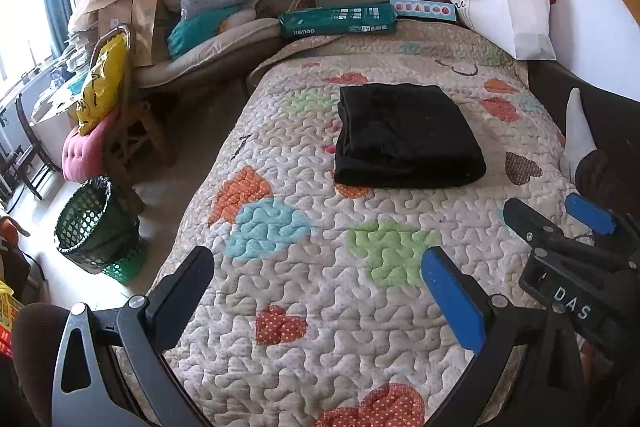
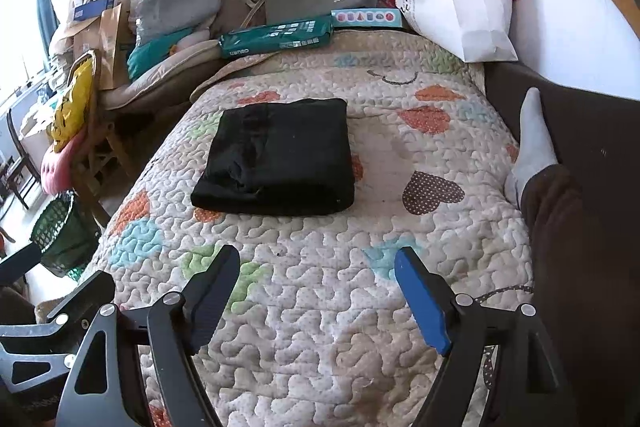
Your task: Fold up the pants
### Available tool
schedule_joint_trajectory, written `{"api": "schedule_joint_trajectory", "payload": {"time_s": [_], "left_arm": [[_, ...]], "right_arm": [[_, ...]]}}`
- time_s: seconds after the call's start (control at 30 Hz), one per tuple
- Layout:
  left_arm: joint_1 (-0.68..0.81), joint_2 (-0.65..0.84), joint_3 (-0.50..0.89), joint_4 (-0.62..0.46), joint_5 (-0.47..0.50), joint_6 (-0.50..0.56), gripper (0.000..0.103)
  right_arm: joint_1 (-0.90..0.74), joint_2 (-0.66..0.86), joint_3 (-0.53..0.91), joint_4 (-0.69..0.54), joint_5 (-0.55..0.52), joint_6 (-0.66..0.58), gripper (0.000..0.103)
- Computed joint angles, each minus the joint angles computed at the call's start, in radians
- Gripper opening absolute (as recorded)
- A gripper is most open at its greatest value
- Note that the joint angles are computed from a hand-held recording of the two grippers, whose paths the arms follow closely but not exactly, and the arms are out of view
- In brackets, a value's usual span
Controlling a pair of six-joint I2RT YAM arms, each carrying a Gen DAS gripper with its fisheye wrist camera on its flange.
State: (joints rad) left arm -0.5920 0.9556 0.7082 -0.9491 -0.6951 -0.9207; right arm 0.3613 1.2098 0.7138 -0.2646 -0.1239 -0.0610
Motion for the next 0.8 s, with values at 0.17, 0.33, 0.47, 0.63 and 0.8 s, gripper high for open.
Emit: {"api": "schedule_joint_trajectory", "payload": {"time_s": [0.17, 0.33, 0.47, 0.63, 0.8], "left_arm": [[0.015, -0.008, -0.006, 0.008, 0.013, 0.009, 0.103], [0.04, -0.023, -0.021, 0.025, 0.043, 0.024, 0.103], [0.041, -0.025, -0.028, 0.03, 0.049, 0.021, 0.103], [0.041, -0.026, -0.03, 0.03, 0.05, 0.019, 0.103], [0.04, -0.031, -0.036, 0.031, 0.053, 0.016, 0.103]], "right_arm": [[0.045, -0.024, -0.02, 0.017, 0.051, -0.014, 0.085], [0.047, -0.026, -0.019, 0.014, 0.052, -0.014, 0.085], [0.04, -0.02, -0.016, 0.014, 0.046, -0.017, 0.086], [0.045, -0.022, -0.019, 0.016, 0.058, 0.002, 0.086], [0.045, -0.022, -0.019, 0.015, 0.06, 0.004, 0.087]]}}
